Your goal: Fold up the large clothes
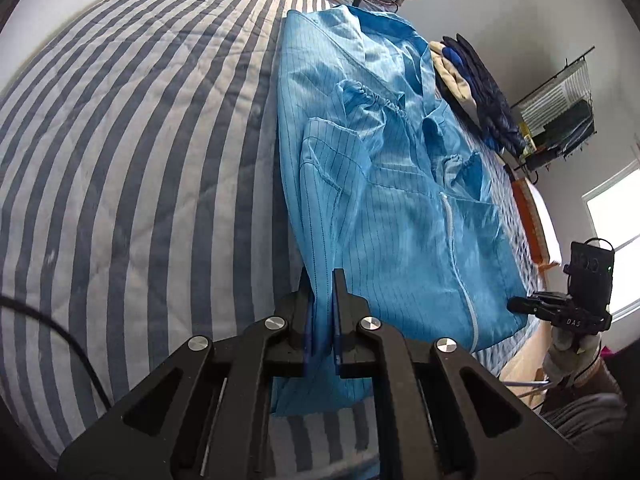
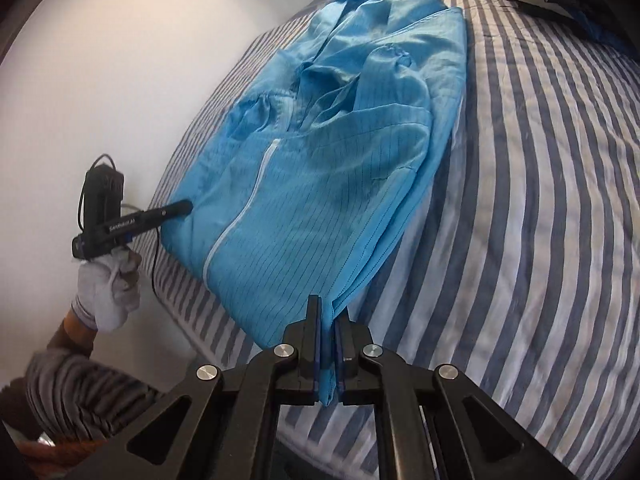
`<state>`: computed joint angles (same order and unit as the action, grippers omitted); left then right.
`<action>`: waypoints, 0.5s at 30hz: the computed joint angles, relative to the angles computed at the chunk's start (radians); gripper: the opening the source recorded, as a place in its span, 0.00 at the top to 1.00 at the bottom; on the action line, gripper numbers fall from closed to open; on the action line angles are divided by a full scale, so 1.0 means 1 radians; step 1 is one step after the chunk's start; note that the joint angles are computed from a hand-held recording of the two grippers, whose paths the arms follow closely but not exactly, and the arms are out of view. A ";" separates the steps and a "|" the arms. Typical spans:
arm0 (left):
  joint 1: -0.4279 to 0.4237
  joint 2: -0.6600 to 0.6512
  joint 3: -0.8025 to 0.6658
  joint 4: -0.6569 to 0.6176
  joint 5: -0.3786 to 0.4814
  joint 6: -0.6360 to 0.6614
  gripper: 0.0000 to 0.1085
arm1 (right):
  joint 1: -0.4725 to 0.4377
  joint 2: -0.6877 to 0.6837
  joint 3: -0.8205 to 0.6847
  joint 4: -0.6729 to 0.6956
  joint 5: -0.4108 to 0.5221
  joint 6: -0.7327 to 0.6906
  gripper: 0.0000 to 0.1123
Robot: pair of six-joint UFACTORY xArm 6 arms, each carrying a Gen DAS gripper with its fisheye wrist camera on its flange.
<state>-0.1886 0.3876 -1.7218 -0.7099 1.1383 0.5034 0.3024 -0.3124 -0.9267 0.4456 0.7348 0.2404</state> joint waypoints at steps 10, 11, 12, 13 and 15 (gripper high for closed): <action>0.014 -0.068 0.008 0.060 -0.010 0.007 0.76 | -0.014 0.008 -0.096 -0.190 0.053 0.068 0.71; 0.020 -0.066 -0.024 0.054 -0.004 0.006 0.72 | -0.009 -0.012 -0.093 -0.215 0.051 0.090 0.71; 0.025 -0.061 -0.049 0.047 0.001 0.003 0.70 | -0.016 -0.023 -0.103 -0.238 0.054 0.103 0.71; 0.031 -0.046 -0.096 0.037 0.014 -0.003 0.67 | -0.025 -0.027 -0.120 -0.259 0.057 0.114 0.71; 0.039 0.004 -0.208 0.028 0.051 -0.024 0.66 | -0.031 -0.035 -0.139 -0.304 0.053 0.145 0.71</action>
